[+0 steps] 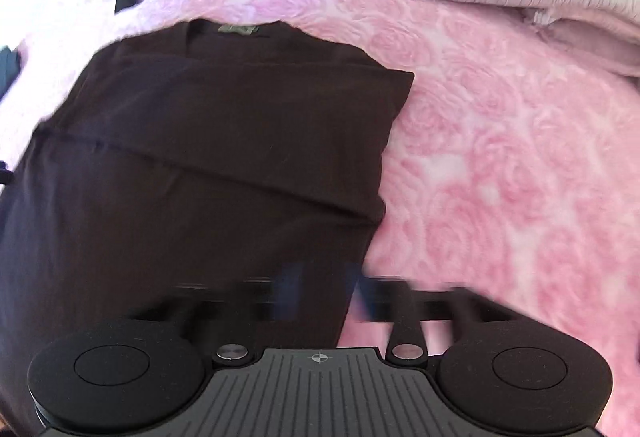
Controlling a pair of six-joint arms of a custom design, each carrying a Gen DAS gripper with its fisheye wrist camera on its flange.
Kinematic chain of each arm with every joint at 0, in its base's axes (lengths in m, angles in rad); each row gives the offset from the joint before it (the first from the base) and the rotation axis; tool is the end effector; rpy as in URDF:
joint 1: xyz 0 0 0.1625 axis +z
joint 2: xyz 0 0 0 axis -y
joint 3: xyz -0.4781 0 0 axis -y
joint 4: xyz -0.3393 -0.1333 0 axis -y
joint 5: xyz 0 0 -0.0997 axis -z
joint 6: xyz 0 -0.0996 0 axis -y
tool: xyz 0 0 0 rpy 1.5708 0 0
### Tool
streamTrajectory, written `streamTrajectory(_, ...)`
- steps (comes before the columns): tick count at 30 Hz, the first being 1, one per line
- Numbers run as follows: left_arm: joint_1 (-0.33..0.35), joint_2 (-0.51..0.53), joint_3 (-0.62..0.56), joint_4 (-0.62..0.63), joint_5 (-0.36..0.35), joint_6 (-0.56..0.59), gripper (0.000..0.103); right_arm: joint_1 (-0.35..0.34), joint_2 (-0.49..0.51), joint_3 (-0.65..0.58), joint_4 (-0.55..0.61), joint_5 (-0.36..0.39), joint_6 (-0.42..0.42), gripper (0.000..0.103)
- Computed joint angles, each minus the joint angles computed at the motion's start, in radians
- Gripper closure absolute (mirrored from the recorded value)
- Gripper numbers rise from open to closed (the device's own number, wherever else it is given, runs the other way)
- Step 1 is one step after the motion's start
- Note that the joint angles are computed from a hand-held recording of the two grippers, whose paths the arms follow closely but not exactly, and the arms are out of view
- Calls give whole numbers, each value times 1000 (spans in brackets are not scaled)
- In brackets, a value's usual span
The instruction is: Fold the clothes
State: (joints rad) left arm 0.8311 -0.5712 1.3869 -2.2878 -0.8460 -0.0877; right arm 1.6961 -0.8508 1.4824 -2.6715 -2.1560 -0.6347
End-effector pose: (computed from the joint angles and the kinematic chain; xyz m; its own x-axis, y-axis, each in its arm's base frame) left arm -0.3425 -0.6711 0.0899 -0.5658 0.4864 -0.6659 0.6236 0.7807 0.0404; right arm 0.1671 -0.7002 0.2926 -0.6250 -0.4091 0.6648 -0.5987 0.7978 -0.0719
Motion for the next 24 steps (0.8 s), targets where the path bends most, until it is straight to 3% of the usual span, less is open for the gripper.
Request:
streamTrajectory(8,-59,-205,270,5,-31,80,75,64,-114,208,5,-98,100,17)
streamTrajectory(12,-96,-292,405,-22,7,129,73,74,-176,297,20,-116,89,17)
streamTrajectory(16,-153,-380,570,-81,39,233,71,60,-228,393,-33,-84,-66,17)
streamTrajectory(19,-217,-440,684,-105,15,320,61,35,-264,457,-61,-37,-205,17)
streamTrajectory(24,-333,-452,868,-187,40,550,57,-5,-328,545,-80,37,-369,17)
